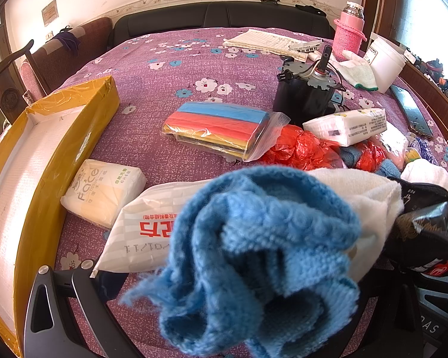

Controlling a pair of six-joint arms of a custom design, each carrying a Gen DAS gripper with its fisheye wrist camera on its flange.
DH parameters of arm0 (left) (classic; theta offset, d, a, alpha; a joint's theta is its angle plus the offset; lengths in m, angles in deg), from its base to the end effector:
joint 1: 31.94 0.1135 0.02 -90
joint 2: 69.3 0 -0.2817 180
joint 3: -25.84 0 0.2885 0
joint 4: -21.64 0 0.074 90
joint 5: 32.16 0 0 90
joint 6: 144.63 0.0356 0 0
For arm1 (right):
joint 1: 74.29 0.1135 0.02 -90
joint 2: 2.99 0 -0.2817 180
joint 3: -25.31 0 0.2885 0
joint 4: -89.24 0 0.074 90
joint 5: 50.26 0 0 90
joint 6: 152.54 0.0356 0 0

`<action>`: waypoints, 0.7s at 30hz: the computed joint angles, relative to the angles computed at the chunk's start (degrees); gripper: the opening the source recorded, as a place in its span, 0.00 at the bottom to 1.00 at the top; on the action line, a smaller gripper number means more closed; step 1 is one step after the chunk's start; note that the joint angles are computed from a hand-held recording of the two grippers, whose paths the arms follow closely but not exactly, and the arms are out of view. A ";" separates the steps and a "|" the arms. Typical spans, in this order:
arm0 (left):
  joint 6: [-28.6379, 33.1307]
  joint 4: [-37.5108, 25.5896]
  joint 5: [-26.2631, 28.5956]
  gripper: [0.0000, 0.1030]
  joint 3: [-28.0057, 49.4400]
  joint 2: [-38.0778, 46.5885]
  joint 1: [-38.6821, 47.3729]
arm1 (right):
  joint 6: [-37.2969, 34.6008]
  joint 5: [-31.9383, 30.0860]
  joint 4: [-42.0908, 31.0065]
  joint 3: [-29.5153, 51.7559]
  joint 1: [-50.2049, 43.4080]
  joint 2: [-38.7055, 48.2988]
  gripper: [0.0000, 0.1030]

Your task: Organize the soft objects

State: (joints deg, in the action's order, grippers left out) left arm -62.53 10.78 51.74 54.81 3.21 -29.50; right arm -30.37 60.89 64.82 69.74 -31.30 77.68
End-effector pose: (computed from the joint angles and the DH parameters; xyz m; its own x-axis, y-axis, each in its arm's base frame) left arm 0.2078 0.0126 0.0945 -0.7903 -0.1705 -0.5885 -0.2148 0.9766 0.0056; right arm 0.1986 0.1676 0.1275 -0.8095 -0.0757 -0.5822 -0.0893 0.9960 -0.0054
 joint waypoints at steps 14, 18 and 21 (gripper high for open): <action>-0.02 0.00 0.00 1.00 -0.02 -0.03 -0.02 | 0.04 0.04 -0.07 0.03 0.03 -0.03 1.00; 1.13 -0.57 0.98 1.00 -0.64 -0.93 0.42 | 0.07 0.03 -0.13 0.02 0.06 -0.10 1.00; 3.78 -3.49 3.16 1.00 0.43 -1.34 2.20 | 0.02 -0.12 -0.11 0.09 -0.07 -0.07 1.00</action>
State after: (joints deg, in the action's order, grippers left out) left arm -58.76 7.30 54.90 55.25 1.86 -27.29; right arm -30.35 60.77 64.71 69.83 -31.36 77.61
